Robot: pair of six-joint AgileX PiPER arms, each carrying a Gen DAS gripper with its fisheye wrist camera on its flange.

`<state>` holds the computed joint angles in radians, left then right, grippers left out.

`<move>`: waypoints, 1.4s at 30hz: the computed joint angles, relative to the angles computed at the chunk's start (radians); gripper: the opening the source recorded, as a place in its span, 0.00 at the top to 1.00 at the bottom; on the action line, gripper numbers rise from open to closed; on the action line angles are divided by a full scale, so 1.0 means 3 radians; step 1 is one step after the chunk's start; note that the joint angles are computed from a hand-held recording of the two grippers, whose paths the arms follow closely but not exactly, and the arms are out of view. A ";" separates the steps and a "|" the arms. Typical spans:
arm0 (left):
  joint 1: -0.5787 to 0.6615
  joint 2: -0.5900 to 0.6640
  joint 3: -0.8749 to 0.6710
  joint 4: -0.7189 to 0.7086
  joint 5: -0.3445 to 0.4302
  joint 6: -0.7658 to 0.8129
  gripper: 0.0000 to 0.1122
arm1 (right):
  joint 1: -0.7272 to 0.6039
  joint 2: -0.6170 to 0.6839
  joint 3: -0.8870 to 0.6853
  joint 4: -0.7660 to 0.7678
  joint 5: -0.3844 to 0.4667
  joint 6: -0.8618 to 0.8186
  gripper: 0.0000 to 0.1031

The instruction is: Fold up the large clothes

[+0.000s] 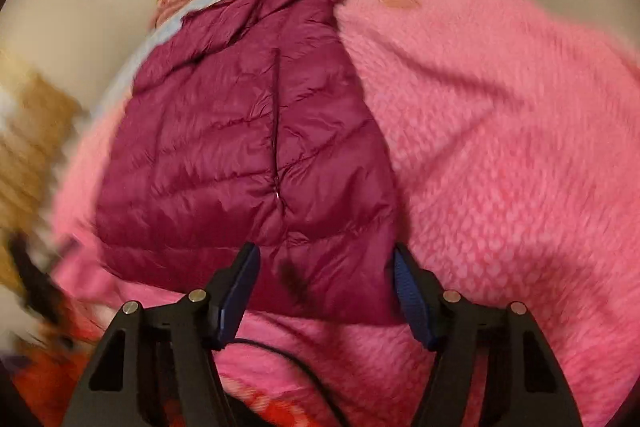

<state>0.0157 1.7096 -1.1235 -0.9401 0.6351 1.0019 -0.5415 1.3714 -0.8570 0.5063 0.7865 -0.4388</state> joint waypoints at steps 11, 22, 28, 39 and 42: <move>0.0363 -0.0016 -0.0232 -0.0248 0.0126 0.0066 0.13 | -0.0117 -0.0115 -0.0269 0.0359 0.0756 -0.0232 0.96; 0.0659 0.0108 -0.0615 -0.0421 0.0285 -0.0053 0.13 | -0.0014 0.0601 -0.2226 0.1151 0.1078 0.0241 0.96; 0.0557 0.0175 -0.0747 -0.0149 0.0131 -0.0069 0.13 | 0.0137 0.1557 -0.3157 0.0803 0.0718 0.1094 0.96; 0.0258 0.0717 -0.1593 0.0036 0.0659 -0.0276 0.13 | 0.0283 0.2724 -0.4065 0.0033 0.0580 0.2059 0.96; 0.0088 0.0889 -0.1944 0.0238 0.0755 -0.0465 0.13 | 0.0298 0.2965 -0.4368 -0.0054 0.0724 0.2169 0.96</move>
